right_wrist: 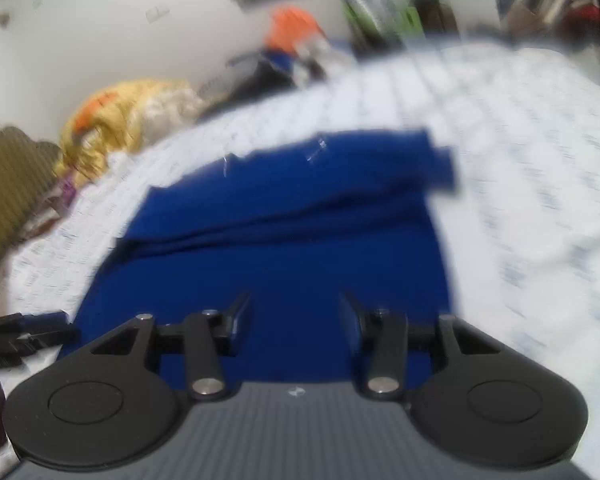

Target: Fold small clothes

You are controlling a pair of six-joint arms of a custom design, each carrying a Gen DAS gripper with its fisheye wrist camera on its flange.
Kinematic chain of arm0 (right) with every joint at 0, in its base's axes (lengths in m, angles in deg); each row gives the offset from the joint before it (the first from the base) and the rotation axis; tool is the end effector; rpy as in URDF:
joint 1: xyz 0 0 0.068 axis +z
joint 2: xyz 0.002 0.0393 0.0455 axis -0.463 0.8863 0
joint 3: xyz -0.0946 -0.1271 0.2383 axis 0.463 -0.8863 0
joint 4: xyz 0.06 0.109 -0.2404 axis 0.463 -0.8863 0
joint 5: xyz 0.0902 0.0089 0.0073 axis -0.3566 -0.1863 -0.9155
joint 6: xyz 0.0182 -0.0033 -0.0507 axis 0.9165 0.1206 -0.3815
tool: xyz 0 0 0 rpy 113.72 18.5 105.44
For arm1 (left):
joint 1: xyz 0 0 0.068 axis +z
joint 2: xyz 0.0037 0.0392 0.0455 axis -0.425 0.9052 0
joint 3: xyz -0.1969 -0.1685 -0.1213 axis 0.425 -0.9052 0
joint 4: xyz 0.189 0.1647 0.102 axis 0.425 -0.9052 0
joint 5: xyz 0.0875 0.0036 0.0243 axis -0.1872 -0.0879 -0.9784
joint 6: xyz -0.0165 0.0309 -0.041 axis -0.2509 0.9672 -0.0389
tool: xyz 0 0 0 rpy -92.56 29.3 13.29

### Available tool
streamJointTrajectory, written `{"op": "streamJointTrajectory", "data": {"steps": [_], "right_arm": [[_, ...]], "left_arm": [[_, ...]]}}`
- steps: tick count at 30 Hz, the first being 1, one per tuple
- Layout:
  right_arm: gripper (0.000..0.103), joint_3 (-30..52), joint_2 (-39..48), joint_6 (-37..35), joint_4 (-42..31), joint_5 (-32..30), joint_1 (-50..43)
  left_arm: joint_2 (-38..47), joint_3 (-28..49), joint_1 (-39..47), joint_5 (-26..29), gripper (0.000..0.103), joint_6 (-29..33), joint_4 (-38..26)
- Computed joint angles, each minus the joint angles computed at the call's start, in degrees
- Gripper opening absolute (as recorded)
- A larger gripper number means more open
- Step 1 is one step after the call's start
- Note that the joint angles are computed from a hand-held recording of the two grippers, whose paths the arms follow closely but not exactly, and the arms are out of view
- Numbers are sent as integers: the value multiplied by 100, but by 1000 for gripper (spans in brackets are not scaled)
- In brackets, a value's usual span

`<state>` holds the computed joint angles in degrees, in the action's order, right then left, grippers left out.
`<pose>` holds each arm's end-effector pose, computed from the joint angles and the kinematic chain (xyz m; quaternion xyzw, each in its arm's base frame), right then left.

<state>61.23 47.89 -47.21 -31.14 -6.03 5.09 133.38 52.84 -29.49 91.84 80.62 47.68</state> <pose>0.2894 0.1764 0.0970 0.0286 0.9071 0.1299 0.3993 0.3193 -0.0322 0.0808 0.1425 0.9074 -0.0889 0.3852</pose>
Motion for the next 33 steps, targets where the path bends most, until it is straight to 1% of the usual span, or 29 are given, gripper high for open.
{"op": "streamJointTrajectory", "data": {"steps": [1,2,3,4,5,6,7,9,10,11,12,13,14,15,16,18,19,20,21,22,24,25,26,27,28,29,30,32,33], "right_arm": [[45,228,288,-275,-131,292,82],[48,168,456,-782,154,935,351],[61,-108,527,-1196,603,1397,558],[81,-457,485,-1220,947,1563,579],[86,-604,349,-812,897,1145,322],[86,-935,211,-833,1145,1082,163],[86,-1103,116,-905,1217,1046,53],[86,-1158,0,-1043,1120,1067,49],[86,-1110,-108,-1032,866,1190,118],[87,-947,-252,-864,329,1386,256],[87,-719,-389,-616,-230,1629,496],[88,-560,-400,-464,-325,1826,848],[88,-583,-413,-522,-34,1849,1110],[88,-396,-240,-561,116,1750,1296],[90,-455,-274,-551,123,1589,1490],[90,-86,28,-690,-366,1255,1737],[92,-90,228,-861,-310,1207,1846],[95,-382,294,-718,175,1523,2022],[103,-669,258,-558,445,1531,2034],[103,-1058,87,-354,727,1431,1998],[103,-1493,-334,-54,454,1649,2093],[103,-1674,-640,157,159,1741,2208],[103,-1673,-888,243,-238,1653,2209],[103,-1494,-1113,313,-797,1491,2133],[103,-1248,-1268,478,-1338,1374,2061],[103,-1065,-1294,517,-1444,1293,1931],[103,-989,-1267,403,-1172,1228,1807],[103,-670,-919,-12,-547,1227,1653],[103,-313,-557,-212,-486,1281,1564]], "left_arm": [[196,-225,-195,-399,80,207,735],[333,-524,-149,-492,93,419,1444],[322,-589,25,-411,98,503,1450],[288,-549,329,-118,102,521,1201],[280,-501,669,197,102,566,1040],[287,-550,799,176,103,748,1147],[284,-524,921,212,103,646,1075],[176,-544,957,25,103,508,976],[7,-617,810,-201,96,467,936],[-240,-781,694,-311,84,436,905],[-585,-995,691,-175,82,448,817],[-894,-1243,669,101,86,445,846],[-1236,-1478,771,464,93,549,814],[-1411,-1677,697,627,97,637,871],[-1460,-1789,571,663,100,768,884],[-1239,-1766,395,519,100,1080,653],[-1025,-1798,467,551,103,1146,762],[-1034,-1936,678,703,103,1198,924],[-1145,-1982,910,860,103,1379,762],[-1270,-2054,1164,980,103,1597,628],[-1523,-2156,1704,1253,103,1947,284],[-1782,-2169,1821,1191,103,2001,-55],[-2075,-2164,1775,1076,99,1914,-376],[-2336,-2149,1774,1116,98,1869,-630],[-2523,-2167,1777,1274,99,1858,-671],[-2422,-2034,1630,1280,102,1733,-511],[-2373,-2029,1458,1242,103,1620,-255],[-1949,-1912,728,615,103,1103,480],[-1649,-1717,425,250,103,878,544]]}}
